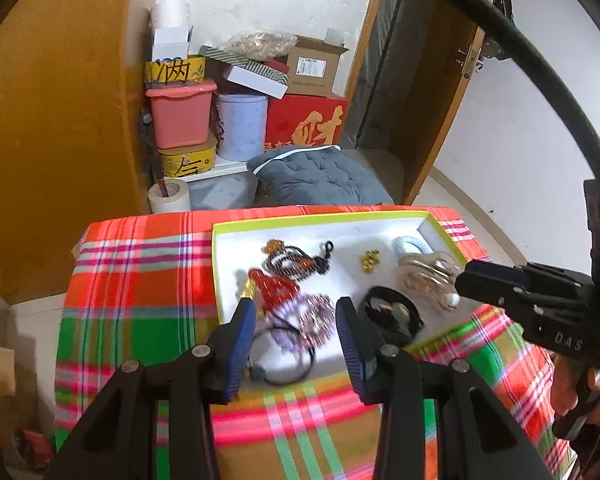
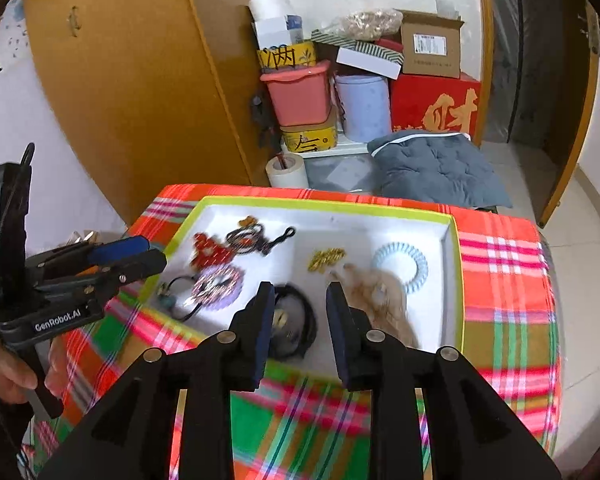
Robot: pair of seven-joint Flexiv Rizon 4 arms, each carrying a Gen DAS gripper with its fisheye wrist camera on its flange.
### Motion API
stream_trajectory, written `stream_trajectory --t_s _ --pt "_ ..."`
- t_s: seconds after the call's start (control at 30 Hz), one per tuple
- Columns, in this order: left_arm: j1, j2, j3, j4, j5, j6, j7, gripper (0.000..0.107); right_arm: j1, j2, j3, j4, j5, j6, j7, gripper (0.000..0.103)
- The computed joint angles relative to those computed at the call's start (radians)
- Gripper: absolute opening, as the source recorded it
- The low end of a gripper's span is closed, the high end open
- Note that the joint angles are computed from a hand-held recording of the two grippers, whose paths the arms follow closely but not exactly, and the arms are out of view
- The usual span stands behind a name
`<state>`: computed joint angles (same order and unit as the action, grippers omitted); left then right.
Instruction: Organize jewelry
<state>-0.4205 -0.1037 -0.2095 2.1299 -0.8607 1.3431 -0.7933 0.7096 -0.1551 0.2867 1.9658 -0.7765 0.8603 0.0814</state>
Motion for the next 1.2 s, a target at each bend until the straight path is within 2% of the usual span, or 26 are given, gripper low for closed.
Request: stream_trajectory --t_s 0.23,0.4,0.67,0.83,0.97,1.1,1.2 --pt "-0.065 0.136 0.037 0.131 0.002 0.022 -0.044 0.042 0.062 0.037 0.049 -0.002 -0.016 -0.102 0.095 0.028" --pt "-0.082 0.224 0.074 0.203 0.142 0.018 -0.183 0.042 0.106 0.051 0.082 -0.016 -0.008 -0.179 0.142 0.028" --pt "-0.122 0.363 0.123 0.314 0.279 0.013 -0.334 0.042 0.184 0.074 0.135 -0.04 0.002 -0.332 0.232 0.028" --pt "-0.081 0.457 0.102 0.366 0.471 -0.033 -0.492 0.042 0.238 0.064 0.162 -0.066 0.037 -0.419 0.272 0.028" --pt "-0.128 0.504 0.14 0.402 0.485 -0.053 -0.529 0.042 0.273 0.06 0.175 -0.079 0.054 -0.462 0.299 0.028" --pt "-0.102 0.545 0.125 0.425 0.555 -0.075 -0.59 0.042 0.306 0.046 0.179 -0.104 0.05 -0.499 0.304 0.028" --pt "-0.118 0.553 0.14 0.436 0.566 -0.083 -0.598 0.042 0.323 0.034 0.177 -0.115 0.05 -0.511 0.306 0.028"
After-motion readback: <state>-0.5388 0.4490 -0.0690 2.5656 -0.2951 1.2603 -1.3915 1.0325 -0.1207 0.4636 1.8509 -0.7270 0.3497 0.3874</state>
